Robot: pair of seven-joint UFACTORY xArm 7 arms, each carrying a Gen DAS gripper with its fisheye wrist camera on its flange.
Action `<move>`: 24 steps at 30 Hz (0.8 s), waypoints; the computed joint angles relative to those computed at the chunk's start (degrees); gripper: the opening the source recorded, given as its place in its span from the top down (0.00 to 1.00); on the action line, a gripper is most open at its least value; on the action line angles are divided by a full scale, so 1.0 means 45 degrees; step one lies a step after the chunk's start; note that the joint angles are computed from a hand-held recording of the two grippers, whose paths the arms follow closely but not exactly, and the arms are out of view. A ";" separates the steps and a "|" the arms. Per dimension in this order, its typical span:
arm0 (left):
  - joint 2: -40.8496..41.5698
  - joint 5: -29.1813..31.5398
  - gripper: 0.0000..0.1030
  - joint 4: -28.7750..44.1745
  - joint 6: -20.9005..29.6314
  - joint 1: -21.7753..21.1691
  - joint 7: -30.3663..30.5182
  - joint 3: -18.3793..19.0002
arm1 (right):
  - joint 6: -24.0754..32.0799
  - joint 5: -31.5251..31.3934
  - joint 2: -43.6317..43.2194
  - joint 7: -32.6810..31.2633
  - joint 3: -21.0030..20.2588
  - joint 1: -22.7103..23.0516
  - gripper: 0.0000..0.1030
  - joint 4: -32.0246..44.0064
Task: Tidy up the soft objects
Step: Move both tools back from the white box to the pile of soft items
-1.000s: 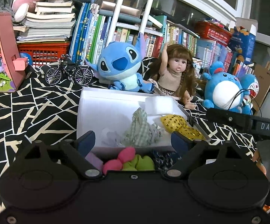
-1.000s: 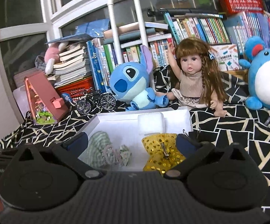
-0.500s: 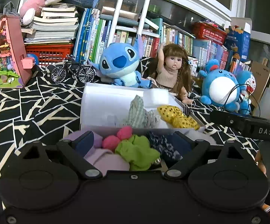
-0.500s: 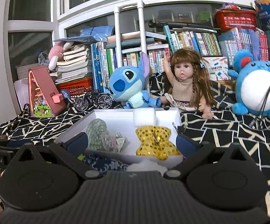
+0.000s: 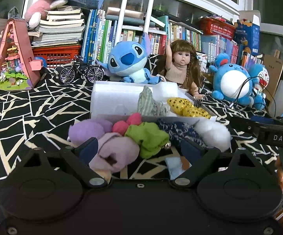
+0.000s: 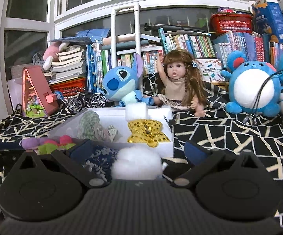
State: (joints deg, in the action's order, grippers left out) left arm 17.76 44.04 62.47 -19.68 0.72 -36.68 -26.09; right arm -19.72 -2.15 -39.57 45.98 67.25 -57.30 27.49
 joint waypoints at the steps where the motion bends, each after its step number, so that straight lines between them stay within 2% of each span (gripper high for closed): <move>1: -0.0113 -0.0171 0.12 -0.0181 -0.0090 -0.0168 0.0167 0.0199 | 0.0024 0.0053 -0.0124 0.0042 0.0017 0.0080 0.00 -0.0115; 8: -0.0622 -0.1072 0.11 -0.1009 -0.0363 -0.1142 0.0885 0.1273 | 0.0533 -0.0205 -0.0691 0.0336 -0.0034 0.0586 0.00 -0.0586; 16: -0.1159 -0.3414 0.11 -0.2003 -0.0584 -0.2655 0.2765 0.2681 | 0.0769 -0.0675 -0.0552 0.0795 -0.0002 0.0980 0.00 -0.0809; 24: -0.1009 -0.5066 0.15 -0.2004 0.0116 -0.2879 0.3400 0.2741 | 0.1097 -0.1156 -0.0489 0.0993 0.0262 0.1084 0.00 -0.0711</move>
